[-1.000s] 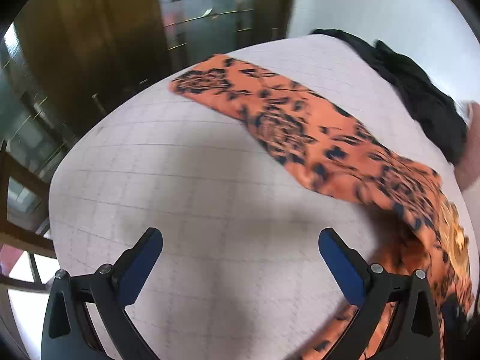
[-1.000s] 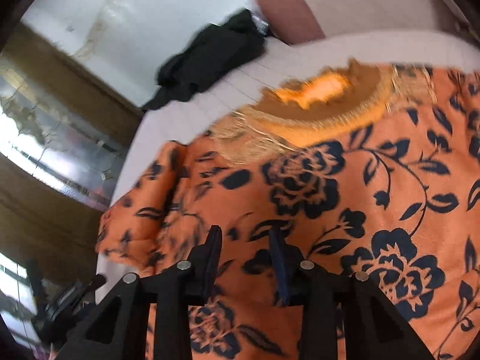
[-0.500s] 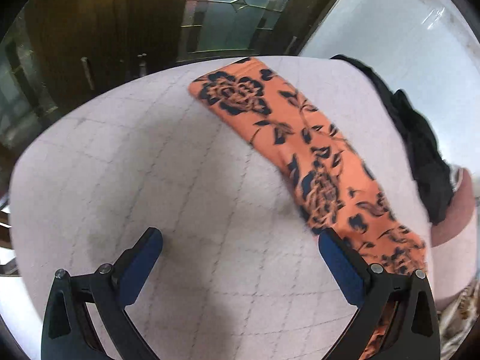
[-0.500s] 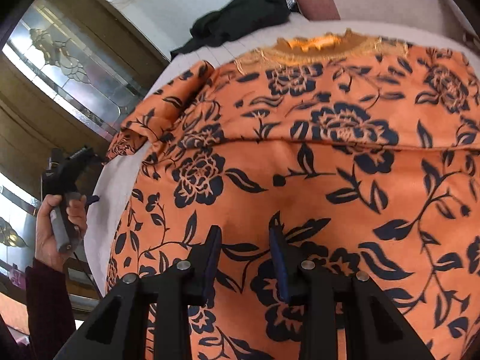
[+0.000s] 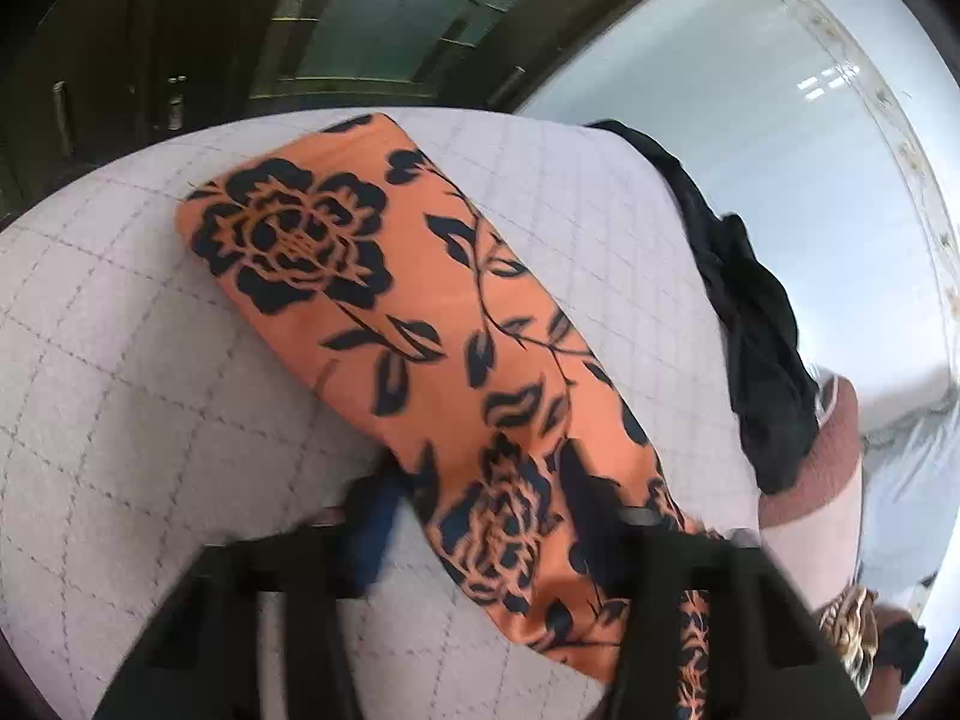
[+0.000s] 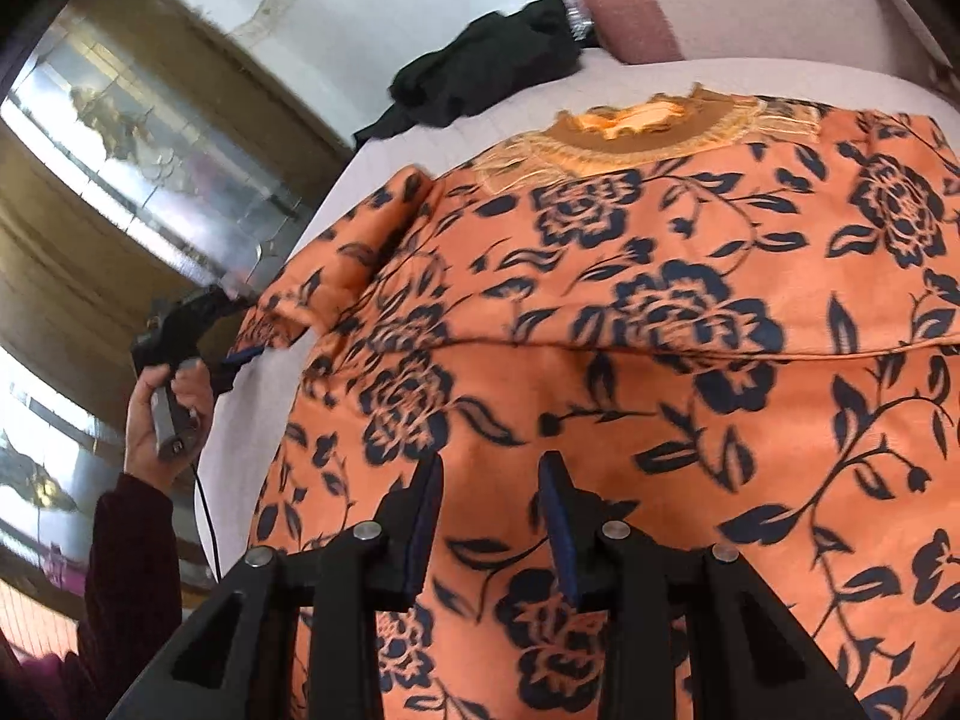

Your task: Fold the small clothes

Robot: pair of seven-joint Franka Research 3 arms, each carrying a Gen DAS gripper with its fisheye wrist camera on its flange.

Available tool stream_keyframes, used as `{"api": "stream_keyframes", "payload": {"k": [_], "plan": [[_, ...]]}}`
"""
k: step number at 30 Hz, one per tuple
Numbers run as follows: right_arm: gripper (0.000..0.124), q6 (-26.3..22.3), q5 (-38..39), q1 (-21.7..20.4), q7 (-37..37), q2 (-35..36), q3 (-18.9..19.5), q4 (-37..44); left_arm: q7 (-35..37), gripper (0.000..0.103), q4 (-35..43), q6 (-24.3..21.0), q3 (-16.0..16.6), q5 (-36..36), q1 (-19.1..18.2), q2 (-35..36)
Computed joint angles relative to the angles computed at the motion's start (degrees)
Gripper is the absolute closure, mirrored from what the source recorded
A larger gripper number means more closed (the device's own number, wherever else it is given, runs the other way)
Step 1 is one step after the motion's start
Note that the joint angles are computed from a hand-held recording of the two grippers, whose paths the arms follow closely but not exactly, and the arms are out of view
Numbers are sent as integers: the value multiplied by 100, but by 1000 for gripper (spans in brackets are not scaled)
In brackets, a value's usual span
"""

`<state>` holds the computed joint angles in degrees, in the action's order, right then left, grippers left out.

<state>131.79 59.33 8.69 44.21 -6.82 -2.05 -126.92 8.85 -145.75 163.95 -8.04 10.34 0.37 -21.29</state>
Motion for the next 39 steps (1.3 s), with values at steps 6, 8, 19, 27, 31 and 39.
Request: {"api": "stream_keyframes", "payload": {"k": [6,8,19,27,31,39], "plan": [[88,368,184,-61,100,5,-47,-9,-232,98,121,-204,-340,315,269,-90],[88,654,282,-86,122,-36,-54,-43,-351,98,473,-510,-616,793,341,-117],[88,1482,1030,-491,575,-50,-410,60,742,98,3800,-1309,-1489,2480,-1047,1963],[74,1203,1587,-941,854,266,-627,422,3416,50,6303,-2475,-1716,1516,-2321,4247],[44,1337,2078,-1101,729,314,-597,472,2727,39,5596,-2155,-1135,2188,-2691,3552],[46,695,1588,-1147,578,447,-504,668,642,18,4038,-3072,-636,2571,-2219,2267]]}}
